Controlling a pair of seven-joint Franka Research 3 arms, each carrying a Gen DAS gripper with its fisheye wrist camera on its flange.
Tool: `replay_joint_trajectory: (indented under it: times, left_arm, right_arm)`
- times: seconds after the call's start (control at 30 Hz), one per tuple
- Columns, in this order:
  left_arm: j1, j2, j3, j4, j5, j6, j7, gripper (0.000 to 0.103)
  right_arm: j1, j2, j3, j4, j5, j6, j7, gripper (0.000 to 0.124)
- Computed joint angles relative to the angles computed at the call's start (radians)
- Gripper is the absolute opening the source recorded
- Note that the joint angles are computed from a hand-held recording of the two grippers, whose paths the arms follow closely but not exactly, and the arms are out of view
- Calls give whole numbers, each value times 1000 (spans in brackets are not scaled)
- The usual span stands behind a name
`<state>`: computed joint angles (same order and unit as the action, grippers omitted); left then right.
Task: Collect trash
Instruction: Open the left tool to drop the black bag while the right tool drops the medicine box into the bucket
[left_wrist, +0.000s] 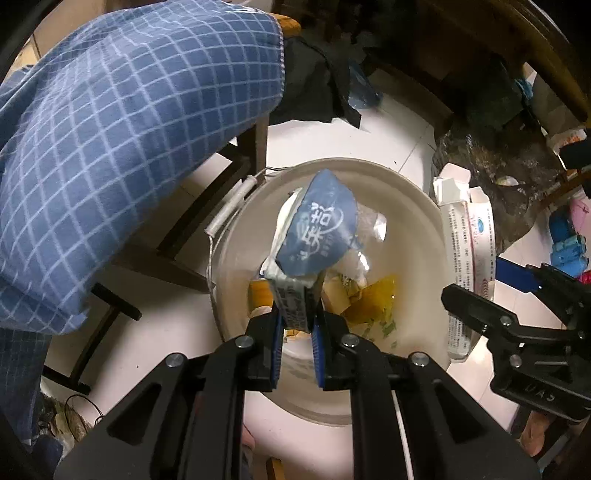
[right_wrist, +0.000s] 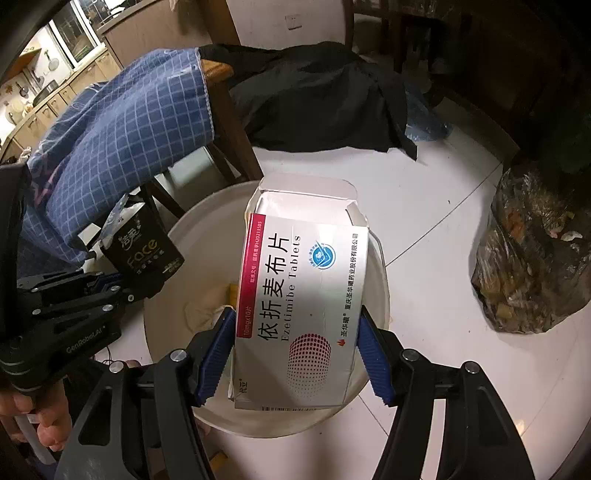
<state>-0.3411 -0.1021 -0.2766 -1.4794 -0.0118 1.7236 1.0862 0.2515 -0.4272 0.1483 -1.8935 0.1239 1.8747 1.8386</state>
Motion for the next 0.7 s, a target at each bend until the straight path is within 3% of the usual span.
replay_joint_trajectory:
  times: [0.4,0.47,0.57,0.7]
  left_arm:
    - [1,6,-1,10,17,-4,-18,15]
    - [1,8,-2,14,21,-10,-26,38]
    - [-1,4,-6,14,49,-6,-39,56]
    - [-1,4,-5,16,51,-12,-38,57]
  right_arm:
    - [-1,-6,1,-12,-3,18,5,68]
    - [-3,-10,-1,-14,-3,22,6,71]
    - [-5,-21,-11,-21,12,31,2,75]
    - [-18,-31,-6,-23,-5,41,15,76]
